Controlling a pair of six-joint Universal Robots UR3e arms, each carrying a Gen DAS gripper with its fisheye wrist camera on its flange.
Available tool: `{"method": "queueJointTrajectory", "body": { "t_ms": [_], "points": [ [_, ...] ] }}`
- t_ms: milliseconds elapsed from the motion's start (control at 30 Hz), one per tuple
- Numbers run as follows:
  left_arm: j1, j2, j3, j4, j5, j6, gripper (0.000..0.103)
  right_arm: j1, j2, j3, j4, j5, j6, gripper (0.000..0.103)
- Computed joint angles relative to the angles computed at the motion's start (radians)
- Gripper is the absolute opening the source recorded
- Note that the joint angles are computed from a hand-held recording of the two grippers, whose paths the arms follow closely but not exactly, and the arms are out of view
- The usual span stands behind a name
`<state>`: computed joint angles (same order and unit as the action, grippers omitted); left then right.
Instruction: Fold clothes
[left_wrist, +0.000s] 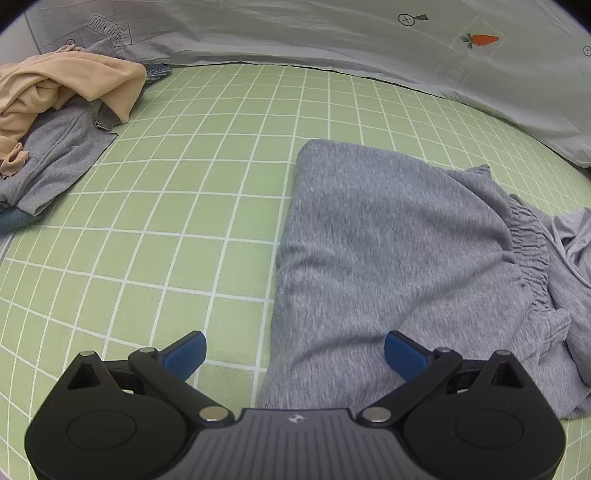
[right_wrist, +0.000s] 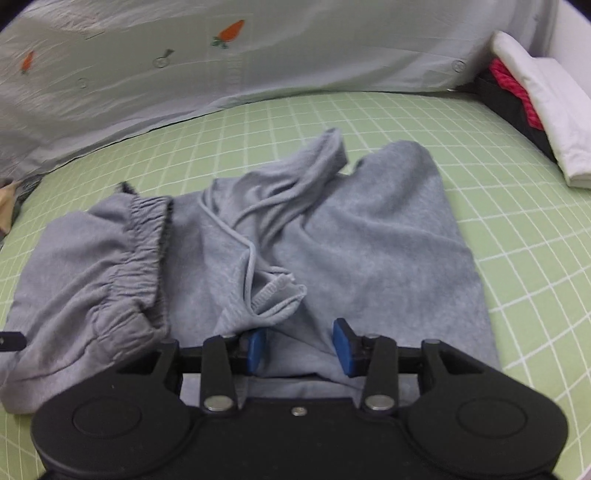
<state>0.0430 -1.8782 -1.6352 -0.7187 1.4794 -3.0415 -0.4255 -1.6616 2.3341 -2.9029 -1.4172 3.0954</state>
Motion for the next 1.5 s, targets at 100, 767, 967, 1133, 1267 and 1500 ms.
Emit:
{"method": "queueJointTrajectory", "body": {
  "t_ms": [100, 767, 967, 1133, 1267, 1500],
  "points": [
    [0.005, 0.048, -0.055, 0.017, -0.003, 0.024, 0.101, 0.000, -0.047, 0.020, 0.006, 0.079, -0.042, 0.040],
    [0.039, 0.102, -0.120, 0.031, 0.033, 0.013, 0.101, 0.020, -0.015, -0.009, -0.019, -0.023, 0.047, 0.074],
    [0.012, -0.039, 0.051, 0.013, 0.057, -0.028, 0.101, 0.028, 0.145, -0.157, -0.097, -0.082, 0.113, 0.079],
    [-0.005, -0.198, 0.268, -0.043, 0.068, -0.045, 0.101, 0.035, 0.315, -0.337, -0.120, -0.099, 0.154, 0.077],
    [-0.019, -0.326, 0.462, -0.119, 0.075, -0.025, 0.101, 0.066, 0.481, -0.547, -0.052, -0.157, 0.164, 0.055],
    [-0.030, -0.427, 0.605, -0.159, 0.064, -0.010, 0.101, 0.076, 0.588, -0.654, -0.080, -0.090, 0.104, 0.002]
  ]
}}
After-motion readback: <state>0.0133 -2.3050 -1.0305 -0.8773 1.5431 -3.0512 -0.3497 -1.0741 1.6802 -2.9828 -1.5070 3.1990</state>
